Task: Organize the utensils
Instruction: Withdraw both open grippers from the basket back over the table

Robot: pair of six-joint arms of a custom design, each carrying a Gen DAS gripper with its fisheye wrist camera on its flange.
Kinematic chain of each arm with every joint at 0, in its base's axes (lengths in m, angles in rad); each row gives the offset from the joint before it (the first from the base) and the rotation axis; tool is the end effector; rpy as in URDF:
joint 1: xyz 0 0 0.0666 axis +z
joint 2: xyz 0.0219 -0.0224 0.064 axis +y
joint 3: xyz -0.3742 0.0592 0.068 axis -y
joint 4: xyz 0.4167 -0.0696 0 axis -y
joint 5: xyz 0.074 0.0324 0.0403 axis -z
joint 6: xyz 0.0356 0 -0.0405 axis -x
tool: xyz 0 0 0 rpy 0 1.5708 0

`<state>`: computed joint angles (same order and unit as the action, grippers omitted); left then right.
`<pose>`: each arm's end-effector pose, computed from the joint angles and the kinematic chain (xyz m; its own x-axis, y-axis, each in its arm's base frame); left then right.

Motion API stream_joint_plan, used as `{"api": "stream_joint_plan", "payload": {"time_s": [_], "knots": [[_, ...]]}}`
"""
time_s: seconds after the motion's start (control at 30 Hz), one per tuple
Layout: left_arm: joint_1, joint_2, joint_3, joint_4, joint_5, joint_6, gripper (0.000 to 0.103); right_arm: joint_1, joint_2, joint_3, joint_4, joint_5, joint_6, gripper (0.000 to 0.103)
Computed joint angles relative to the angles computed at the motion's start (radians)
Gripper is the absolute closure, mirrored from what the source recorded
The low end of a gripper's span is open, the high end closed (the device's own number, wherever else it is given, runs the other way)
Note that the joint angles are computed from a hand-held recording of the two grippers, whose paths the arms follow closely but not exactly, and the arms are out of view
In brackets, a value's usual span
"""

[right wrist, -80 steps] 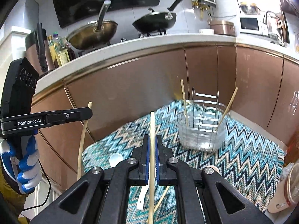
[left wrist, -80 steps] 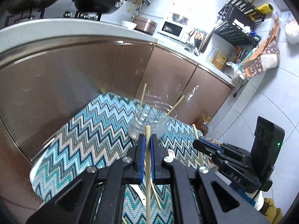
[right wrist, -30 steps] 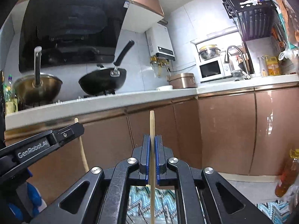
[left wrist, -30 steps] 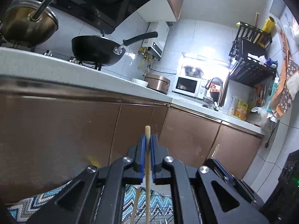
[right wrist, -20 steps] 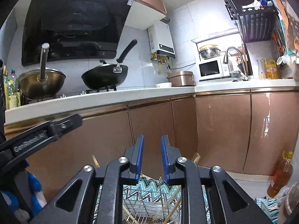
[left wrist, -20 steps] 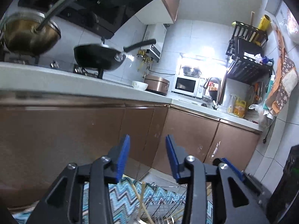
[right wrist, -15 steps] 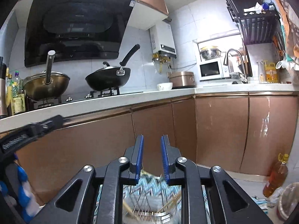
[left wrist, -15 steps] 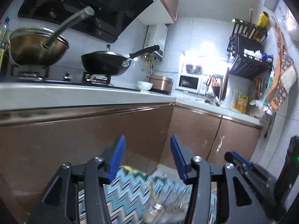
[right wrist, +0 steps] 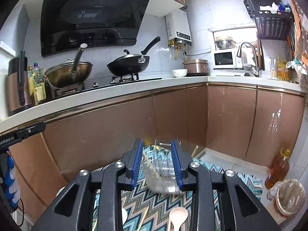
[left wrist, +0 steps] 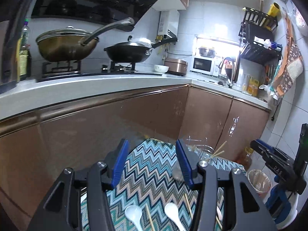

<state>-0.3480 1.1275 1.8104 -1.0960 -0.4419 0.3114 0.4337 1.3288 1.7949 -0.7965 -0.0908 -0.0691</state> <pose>0.3277 -0.1031 0.7179 -0.3409 -0.1710 -0.9244 -0.1727 0.9780 -0.1172 0.4289 0.2017 0.6618 -0.3280 -0.0761 -0.9416 -0.4748 0.8750 0.0947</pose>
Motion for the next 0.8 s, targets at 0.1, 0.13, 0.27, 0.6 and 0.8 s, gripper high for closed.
{"api": "stream_joint_plan", "payload": {"time_s": [0.1, 0.13, 0.27, 0.6, 0.8], "knots": [[-0.003, -0.045, -0.03, -0.034, 0.013, 0.021, 0.054, 0.013, -0.037, -0.028, -0.03, 0.002, 0.0, 0.069], [-0.001, -0.06, -0.04, -0.048, 0.022, 0.029, 0.054, 0.019, -0.049, -0.035, -0.042, 0.009, 0.003, 0.069], [0.003, -0.106, -0.074, -0.093, 0.048, 0.05, 0.054, 0.036, -0.089, -0.064, -0.078, 0.017, 0.006, 0.069], [-0.019, -0.189, -0.146, -0.157, 0.07, 0.109, 0.054, 0.062, -0.169, -0.127, -0.145, 0.024, 0.008, 0.069], [-0.036, -0.232, -0.177, -0.168, 0.068, 0.139, 0.054, 0.053, -0.217, -0.162, -0.155, 0.023, -0.009, 0.069]]}}
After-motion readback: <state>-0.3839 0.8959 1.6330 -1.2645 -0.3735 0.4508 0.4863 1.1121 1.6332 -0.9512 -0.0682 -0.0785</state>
